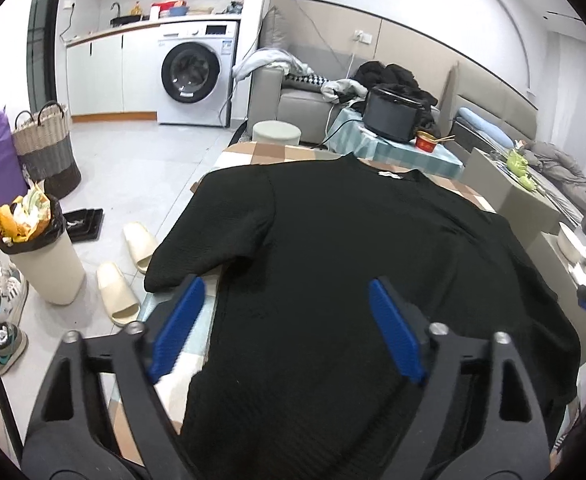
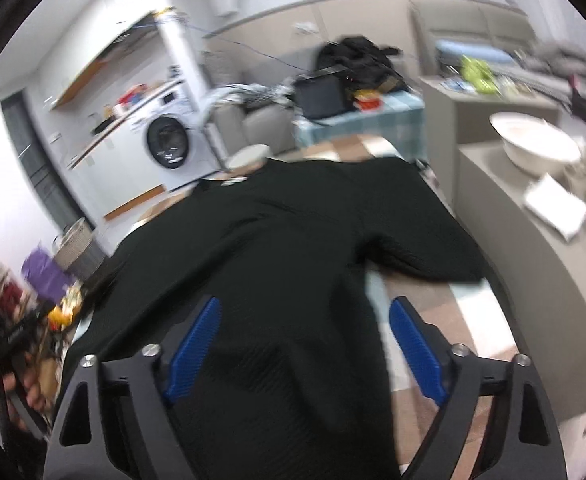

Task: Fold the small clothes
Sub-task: 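Grasp the sweater sleeve with the right tool and fold it across the back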

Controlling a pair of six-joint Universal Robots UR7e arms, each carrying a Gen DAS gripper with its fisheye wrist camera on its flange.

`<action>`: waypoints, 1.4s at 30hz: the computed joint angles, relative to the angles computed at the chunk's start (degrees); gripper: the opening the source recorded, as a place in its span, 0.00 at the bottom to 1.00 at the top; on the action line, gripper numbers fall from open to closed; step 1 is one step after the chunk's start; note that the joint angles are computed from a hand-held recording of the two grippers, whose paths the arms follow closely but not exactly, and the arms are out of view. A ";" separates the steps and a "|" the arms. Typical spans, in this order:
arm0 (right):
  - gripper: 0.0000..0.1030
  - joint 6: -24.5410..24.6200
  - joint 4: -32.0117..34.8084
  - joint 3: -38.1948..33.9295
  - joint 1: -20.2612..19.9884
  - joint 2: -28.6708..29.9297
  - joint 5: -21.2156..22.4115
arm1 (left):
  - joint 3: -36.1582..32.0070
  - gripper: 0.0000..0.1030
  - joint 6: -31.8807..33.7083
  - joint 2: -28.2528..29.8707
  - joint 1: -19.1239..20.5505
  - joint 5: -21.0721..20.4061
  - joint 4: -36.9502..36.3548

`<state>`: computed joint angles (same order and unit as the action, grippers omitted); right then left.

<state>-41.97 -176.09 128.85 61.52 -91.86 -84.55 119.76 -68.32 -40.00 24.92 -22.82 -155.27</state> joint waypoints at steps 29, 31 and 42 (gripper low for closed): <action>0.17 17.30 -2.42 -24.31 -0.34 19.96 -20.51 | -7.72 0.75 8.69 4.64 8.53 0.32 -1.25; 0.13 17.19 -2.16 -24.35 -0.76 19.29 -18.66 | -7.86 0.75 8.95 4.68 8.58 0.27 -1.44; 0.12 4.44 -1.84 -21.59 3.44 15.00 5.57 | -7.54 0.75 13.97 5.15 9.24 -0.33 -7.84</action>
<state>-37.53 -177.94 107.26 64.96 -76.86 -78.98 112.22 -54.35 -34.85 34.17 -23.15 -163.11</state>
